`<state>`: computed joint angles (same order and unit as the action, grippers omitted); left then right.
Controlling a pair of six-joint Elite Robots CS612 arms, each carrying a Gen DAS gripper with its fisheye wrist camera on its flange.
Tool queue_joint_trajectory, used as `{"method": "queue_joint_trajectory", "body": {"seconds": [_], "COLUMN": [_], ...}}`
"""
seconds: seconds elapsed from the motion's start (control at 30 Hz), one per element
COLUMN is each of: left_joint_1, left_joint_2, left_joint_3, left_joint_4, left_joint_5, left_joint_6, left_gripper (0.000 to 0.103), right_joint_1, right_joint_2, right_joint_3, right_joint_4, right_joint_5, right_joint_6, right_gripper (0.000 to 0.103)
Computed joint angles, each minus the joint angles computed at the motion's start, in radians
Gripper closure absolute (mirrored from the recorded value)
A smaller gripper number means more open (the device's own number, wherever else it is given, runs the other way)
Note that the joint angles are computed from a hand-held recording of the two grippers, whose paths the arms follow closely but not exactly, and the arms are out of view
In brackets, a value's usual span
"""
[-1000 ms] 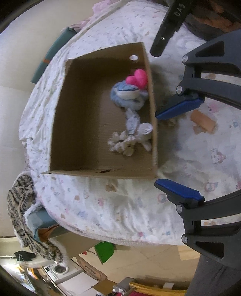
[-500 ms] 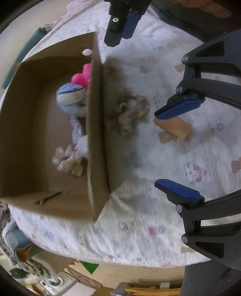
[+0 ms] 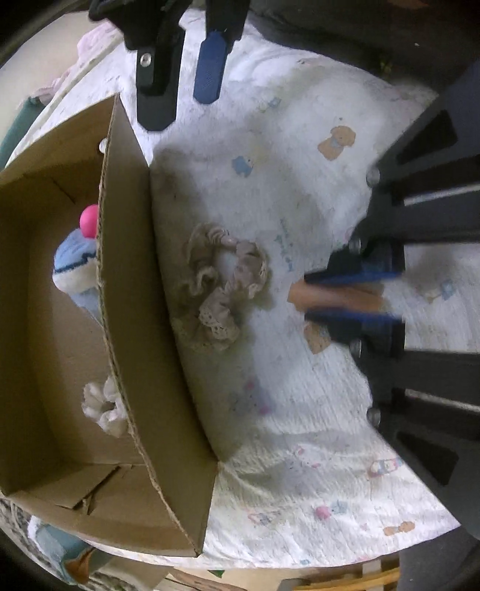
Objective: Organize soft objects
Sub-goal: 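Grasp the second tan tube with the left tool while the right tool grasps the beige lace scrunchie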
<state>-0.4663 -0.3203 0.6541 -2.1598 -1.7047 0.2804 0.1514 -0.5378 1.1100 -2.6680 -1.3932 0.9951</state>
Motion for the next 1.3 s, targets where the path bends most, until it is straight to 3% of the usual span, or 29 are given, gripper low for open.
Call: {"method": "queue_joint_trajectory", "body": {"seconds": [0.17,0.33,0.43,0.53,0.63,0.77,0.87,0.9,0.93,1.0,1.1,1.27,1.3], "left_joint_1": [0.016,0.037,0.048,0.056,0.059,0.061,0.057,0.058,0.056,0.057,0.055,0.053,0.053], "left_joint_2": [-0.005,0.001,0.002,-0.002,-0.011,-0.022,-0.021,-0.018,-0.016,-0.013,-0.027,-0.02,-0.018], "left_joint_3": [-0.014,-0.053,-0.067,-0.065,-0.05,-0.027,-0.025,-0.031,-0.036,-0.044,-0.019,-0.023,-0.026], "left_joint_4": [0.019,0.025,0.015,-0.012,-0.043,-0.088,-0.101,-0.096,-0.09,-0.077,-0.086,-0.105,-0.106], "left_joint_5": [-0.031,-0.023,0.003,0.041,0.066,0.08,0.086,0.084,0.083,0.081,0.083,0.094,0.097], "left_joint_6": [-0.055,-0.128,-0.189,-0.219,-0.227,-0.232,-0.226,-0.228,-0.232,-0.236,-0.244,-0.245,-0.247], "left_gripper": [0.096,0.096,0.096,0.096,0.096,0.096,0.096,0.096,0.096,0.096,0.096,0.096,0.096], "right_joint_1": [0.003,0.019,0.035,0.05,0.062,0.068,0.074,0.075,0.076,0.075,0.072,0.076,0.074], "right_joint_2": [0.02,0.068,0.114,0.164,0.214,0.282,0.303,0.305,0.306,0.308,0.3,0.285,0.258], "right_joint_3": [-0.038,-0.147,-0.249,-0.355,-0.452,-0.577,-0.618,-0.624,-0.626,-0.631,-0.615,-0.586,-0.534], "right_joint_4": [0.022,0.133,0.222,0.311,0.384,0.481,0.506,0.508,0.505,0.507,0.497,0.463,0.431], "right_joint_5": [0.033,0.024,-0.007,-0.044,-0.098,-0.119,-0.145,-0.15,-0.148,-0.127,-0.101,-0.092,-0.089], "right_joint_6": [-0.047,-0.177,-0.283,-0.39,-0.433,-0.475,-0.513,-0.519,-0.522,-0.526,-0.536,-0.526,-0.526], "right_gripper": [0.033,0.032,0.021,0.021,0.021,0.021,0.022,0.03,0.048,0.069,0.082,0.085,0.085]}}
